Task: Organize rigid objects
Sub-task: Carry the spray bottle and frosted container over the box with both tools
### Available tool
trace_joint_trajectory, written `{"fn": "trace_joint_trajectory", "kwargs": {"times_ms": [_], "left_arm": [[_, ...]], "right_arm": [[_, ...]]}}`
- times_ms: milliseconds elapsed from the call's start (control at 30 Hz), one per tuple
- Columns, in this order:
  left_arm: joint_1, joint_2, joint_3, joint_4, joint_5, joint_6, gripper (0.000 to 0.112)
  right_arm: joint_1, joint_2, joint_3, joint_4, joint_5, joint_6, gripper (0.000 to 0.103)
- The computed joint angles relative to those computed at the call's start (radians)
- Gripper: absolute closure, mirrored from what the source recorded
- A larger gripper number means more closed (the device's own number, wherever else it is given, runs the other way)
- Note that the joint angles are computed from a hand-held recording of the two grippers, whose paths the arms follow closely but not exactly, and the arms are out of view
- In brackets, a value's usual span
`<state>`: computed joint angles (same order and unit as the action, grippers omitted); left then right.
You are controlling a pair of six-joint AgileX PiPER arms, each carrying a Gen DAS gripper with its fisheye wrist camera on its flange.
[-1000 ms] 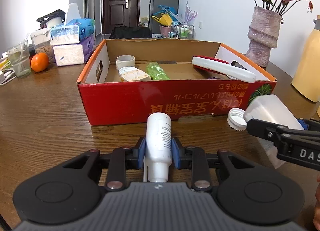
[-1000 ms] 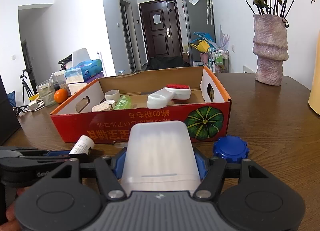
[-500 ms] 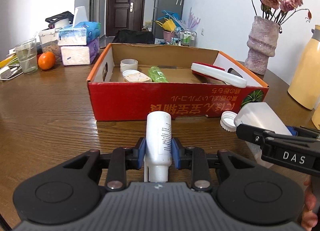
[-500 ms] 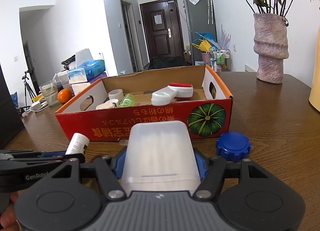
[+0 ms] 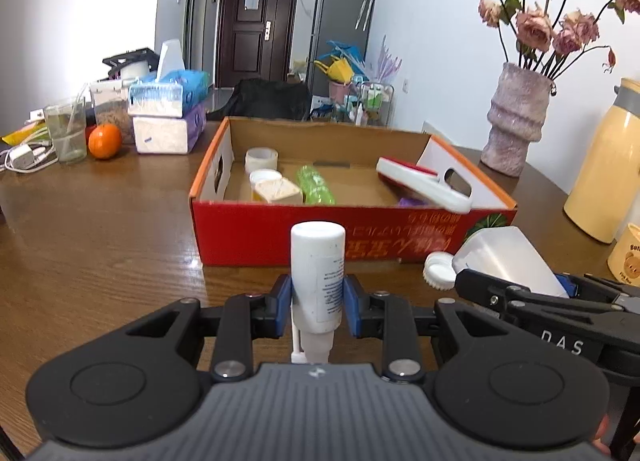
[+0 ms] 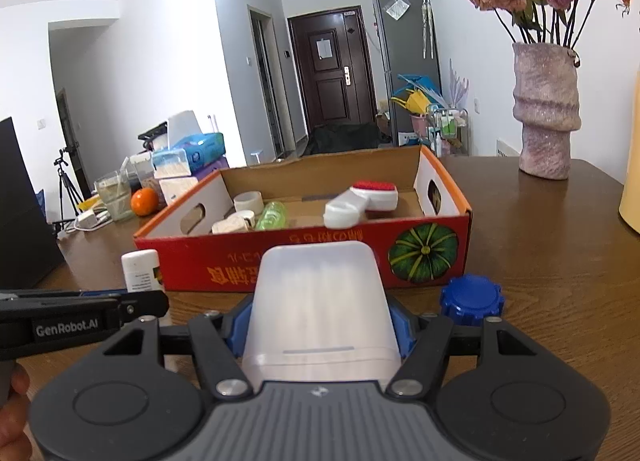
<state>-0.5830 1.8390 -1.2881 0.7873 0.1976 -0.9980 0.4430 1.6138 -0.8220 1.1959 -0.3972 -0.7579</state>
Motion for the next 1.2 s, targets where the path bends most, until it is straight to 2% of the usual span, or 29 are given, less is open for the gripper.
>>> {"fn": "trace_joint_trajectory", "kwargs": {"times_ms": [200, 533, 700, 867, 1200], "left_arm": [[-0.009, -0.032, -0.016, -0.004, 0.023, 0.007, 0.084], [0.002, -0.026, -0.144, -0.105, 0.076, 0.104, 0.084], [0.006, 0.011, -0.239, -0.183, 0.131, 0.183, 0.084], [0.031, 0.060, -0.338, -0.330, 0.164, 0.316, 0.084], [0.062, 0.189, -0.582, -0.415, 0.273, 0.396, 0.084]], "right_arm": [[0.024, -0.028, -0.017, 0.053, -0.019, -0.064, 0.038], [0.019, -0.046, -0.104, 0.130, -0.032, -0.182, 0.038], [0.005, -0.034, -0.166, 0.160, -0.026, -0.225, 0.038], [-0.006, 0.001, -0.233, 0.189, -0.013, -0.271, 0.038], [-0.038, 0.116, -0.402, 0.301, 0.022, -0.422, 0.038]]}}
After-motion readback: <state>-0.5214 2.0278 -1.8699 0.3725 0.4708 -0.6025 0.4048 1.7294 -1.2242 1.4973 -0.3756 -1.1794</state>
